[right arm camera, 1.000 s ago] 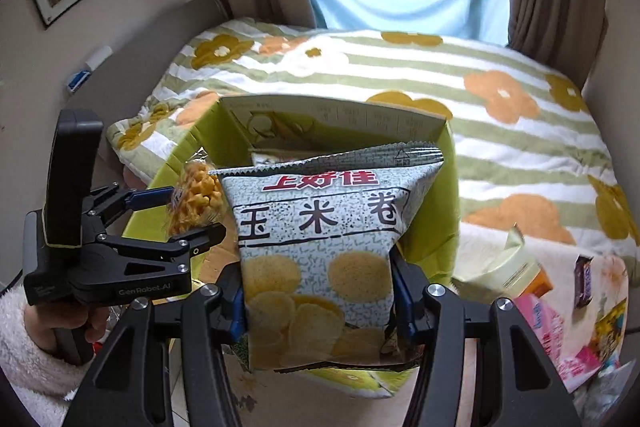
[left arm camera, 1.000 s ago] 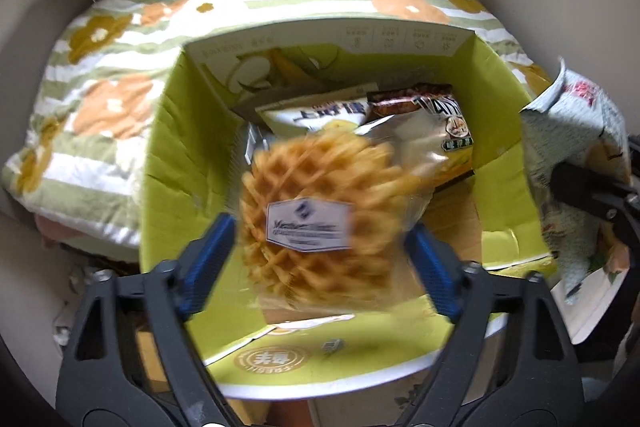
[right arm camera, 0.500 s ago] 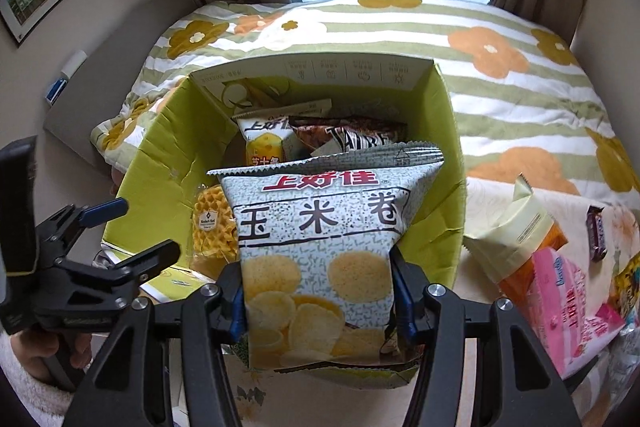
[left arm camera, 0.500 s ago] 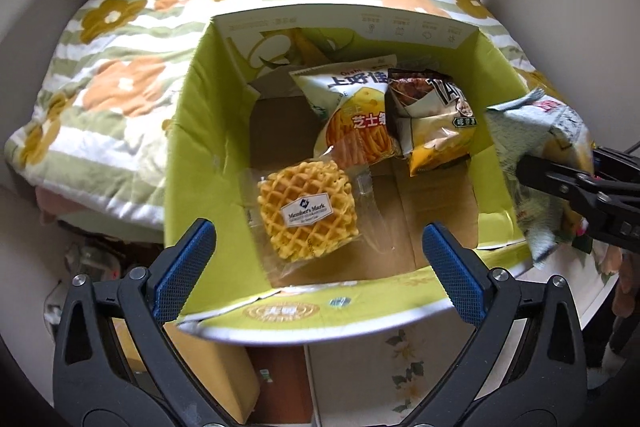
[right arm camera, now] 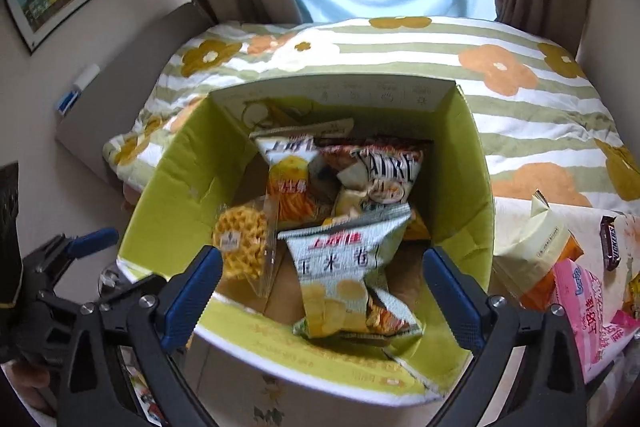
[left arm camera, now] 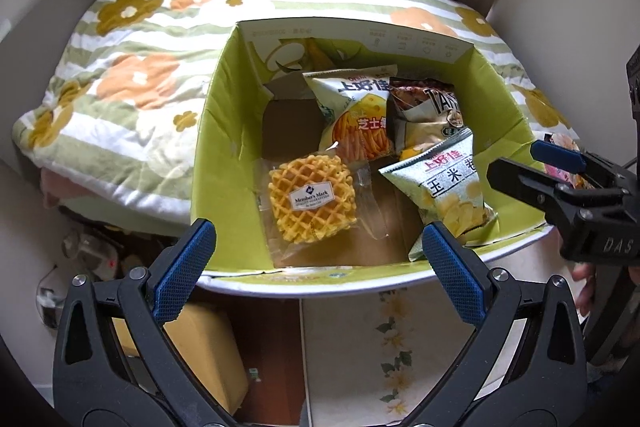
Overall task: Organize snacks
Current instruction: 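Carry the waffle and corn-roll bag over the box and release both, then move both tools back to the remaining snacks on the table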
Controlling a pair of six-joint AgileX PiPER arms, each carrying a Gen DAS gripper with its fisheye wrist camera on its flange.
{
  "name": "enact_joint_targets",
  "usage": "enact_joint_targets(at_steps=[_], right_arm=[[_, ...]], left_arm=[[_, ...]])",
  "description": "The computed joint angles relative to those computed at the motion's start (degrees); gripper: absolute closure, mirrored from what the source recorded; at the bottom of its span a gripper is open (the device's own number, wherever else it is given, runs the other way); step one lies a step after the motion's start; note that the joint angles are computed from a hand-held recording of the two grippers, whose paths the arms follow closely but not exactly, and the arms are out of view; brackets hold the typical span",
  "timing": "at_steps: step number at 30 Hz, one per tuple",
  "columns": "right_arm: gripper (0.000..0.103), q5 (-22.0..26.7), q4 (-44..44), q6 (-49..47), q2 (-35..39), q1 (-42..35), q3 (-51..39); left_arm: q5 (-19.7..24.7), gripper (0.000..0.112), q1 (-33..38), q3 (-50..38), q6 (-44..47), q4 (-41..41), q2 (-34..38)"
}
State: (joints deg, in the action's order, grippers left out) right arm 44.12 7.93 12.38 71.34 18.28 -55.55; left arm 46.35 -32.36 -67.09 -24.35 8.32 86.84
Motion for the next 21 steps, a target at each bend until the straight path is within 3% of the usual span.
enact_joint_targets(at_steps=[13,21], right_arm=[[0.004,4.51,-5.4,6.1,-6.05,0.65,-0.06],[0.004,10.88,-5.55,3.27,-14.96,-7.16,1.22]], left_arm=[[-1.73,0.01,-3.98,-0.91,2.59,-4.31,-0.51],[-0.69,0.01,-12.74,-6.01,-1.79,0.18,2.4]])
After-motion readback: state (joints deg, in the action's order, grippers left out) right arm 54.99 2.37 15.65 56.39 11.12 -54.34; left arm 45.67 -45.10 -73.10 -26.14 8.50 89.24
